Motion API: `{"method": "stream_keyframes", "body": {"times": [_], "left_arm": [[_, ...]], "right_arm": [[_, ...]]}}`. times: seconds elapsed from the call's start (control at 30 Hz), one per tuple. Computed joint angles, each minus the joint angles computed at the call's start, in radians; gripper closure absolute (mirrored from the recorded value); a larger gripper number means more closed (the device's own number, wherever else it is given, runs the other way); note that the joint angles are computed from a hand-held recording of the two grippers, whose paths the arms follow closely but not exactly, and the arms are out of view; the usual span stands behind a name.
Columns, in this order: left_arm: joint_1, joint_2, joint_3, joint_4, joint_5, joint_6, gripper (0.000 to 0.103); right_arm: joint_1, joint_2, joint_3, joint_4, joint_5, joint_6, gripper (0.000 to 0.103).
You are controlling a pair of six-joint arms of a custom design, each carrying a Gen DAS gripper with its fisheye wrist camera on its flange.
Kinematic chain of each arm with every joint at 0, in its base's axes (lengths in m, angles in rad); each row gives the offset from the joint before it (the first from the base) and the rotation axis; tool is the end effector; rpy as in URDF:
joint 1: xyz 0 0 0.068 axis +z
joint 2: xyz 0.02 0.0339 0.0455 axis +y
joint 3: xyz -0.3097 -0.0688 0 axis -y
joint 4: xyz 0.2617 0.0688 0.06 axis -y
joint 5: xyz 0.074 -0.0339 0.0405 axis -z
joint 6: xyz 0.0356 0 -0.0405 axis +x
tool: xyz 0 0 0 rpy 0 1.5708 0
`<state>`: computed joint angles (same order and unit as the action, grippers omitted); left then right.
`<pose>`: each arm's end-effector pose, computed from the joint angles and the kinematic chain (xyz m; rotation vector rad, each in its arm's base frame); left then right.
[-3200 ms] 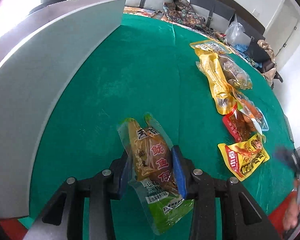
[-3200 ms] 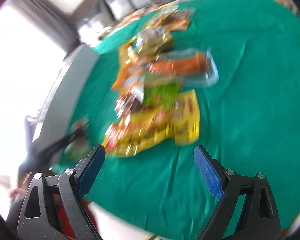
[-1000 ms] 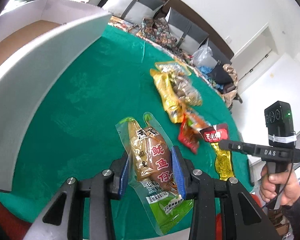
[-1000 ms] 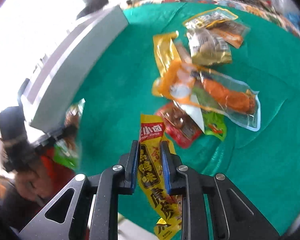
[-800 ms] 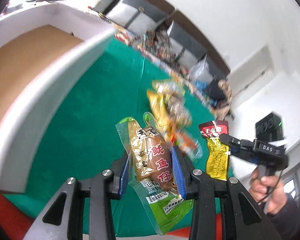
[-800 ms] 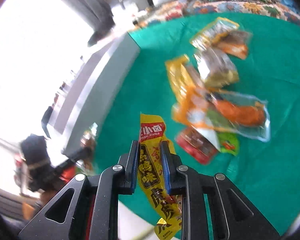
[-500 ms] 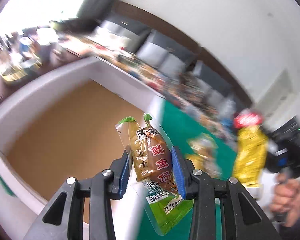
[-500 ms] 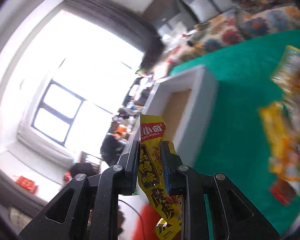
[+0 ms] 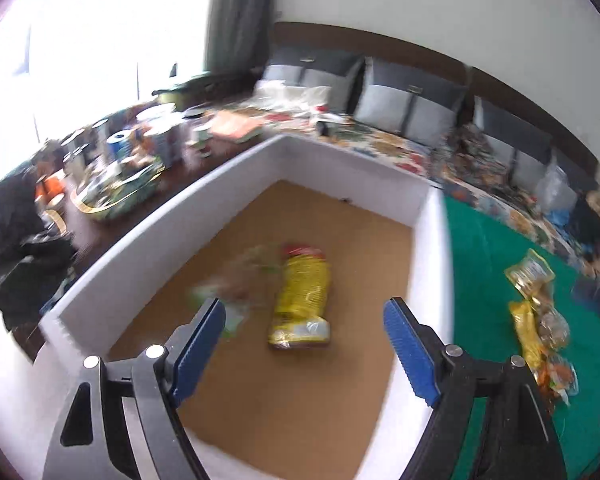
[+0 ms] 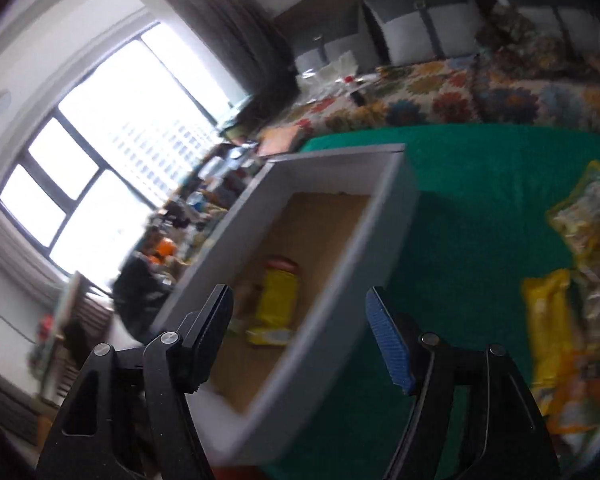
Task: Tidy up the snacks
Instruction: 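Carry both packets into the white cardboard box and open both tools, then withdraw both tools from the box back over the snack pile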
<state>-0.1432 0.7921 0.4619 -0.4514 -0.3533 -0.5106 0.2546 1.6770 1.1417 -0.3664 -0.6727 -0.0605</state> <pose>0.1460 -0.0086 0.2302 -0.5851 2.2183 0.0808 0.3541 0.1151 0.2597 -0.6626 2.3175 0.9133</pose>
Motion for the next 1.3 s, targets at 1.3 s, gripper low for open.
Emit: {"method": "stream_keyframes", "body": {"times": [1.3], "left_arm": [[-0.883,1.066,0.446,0.232,-0.086,-0.592,0.001]], "right_arm": [[-0.890,0.520,0.116,0.286,0.278,-0.493,0.008]]}}
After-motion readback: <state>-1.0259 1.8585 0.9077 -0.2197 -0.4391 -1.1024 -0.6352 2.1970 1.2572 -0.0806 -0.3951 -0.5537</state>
